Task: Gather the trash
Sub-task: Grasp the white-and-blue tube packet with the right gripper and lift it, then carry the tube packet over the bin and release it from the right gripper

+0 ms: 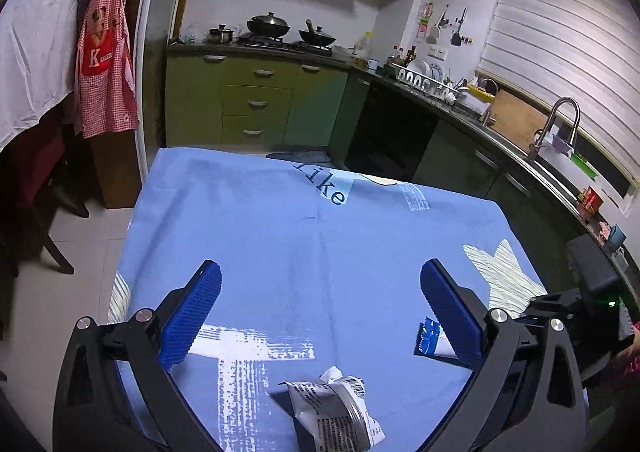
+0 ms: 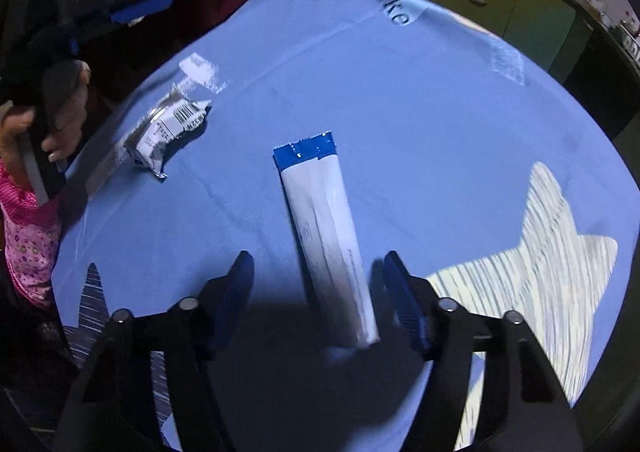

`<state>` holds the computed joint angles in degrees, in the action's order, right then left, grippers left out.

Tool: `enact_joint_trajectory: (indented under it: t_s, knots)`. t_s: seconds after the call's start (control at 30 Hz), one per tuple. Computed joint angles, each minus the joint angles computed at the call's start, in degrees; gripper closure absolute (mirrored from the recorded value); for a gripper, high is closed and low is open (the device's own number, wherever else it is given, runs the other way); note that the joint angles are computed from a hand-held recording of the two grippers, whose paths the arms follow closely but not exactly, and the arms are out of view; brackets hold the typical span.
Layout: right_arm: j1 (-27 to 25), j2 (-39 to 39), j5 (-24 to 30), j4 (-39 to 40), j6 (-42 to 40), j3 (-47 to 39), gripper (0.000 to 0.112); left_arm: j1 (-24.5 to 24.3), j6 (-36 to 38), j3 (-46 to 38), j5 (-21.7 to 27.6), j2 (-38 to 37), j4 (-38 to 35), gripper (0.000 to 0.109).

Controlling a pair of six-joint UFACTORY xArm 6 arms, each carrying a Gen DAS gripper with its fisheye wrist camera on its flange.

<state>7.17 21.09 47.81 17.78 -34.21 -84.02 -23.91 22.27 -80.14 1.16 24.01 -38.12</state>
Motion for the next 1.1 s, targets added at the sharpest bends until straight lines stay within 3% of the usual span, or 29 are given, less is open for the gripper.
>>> enact_joint_trajectory:
  t_s: [0.4, 0.6, 0.8, 0.93, 1.1]
  knots:
    - [0.6, 2.27, -0.54, -2.82, 5.12, -2.84, 0.093, -0.62, -5.53, 0.81, -0.12, -0.18, 7.23, 0.01]
    - [0.42, -1.23, -4.86, -1.27, 6.17, 2.17, 0.096, -0.66, -6.06, 1.0, -0.41, -0.24, 7.73, 0.01]
    - [-1.31, -9.72, -9.27, 3.68, 5.75, 11.36, 0.096, -0.97, -5.15, 1.36, -1.0, -0.59, 6.37, 0.01]
    - [-4.65, -19.02, -12.08, 4.91, 7.62, 20.21, 0.096, -1.08, -5.28, 1.46, -1.03, -0.69, 6.54, 0.01]
    - [-13.36, -31.34, -15.37, -3.22, 19.0, 30.94, 0.095, -1.19, -5.96, 1.4, -1.01, -0.61, 7.8, 0.01]
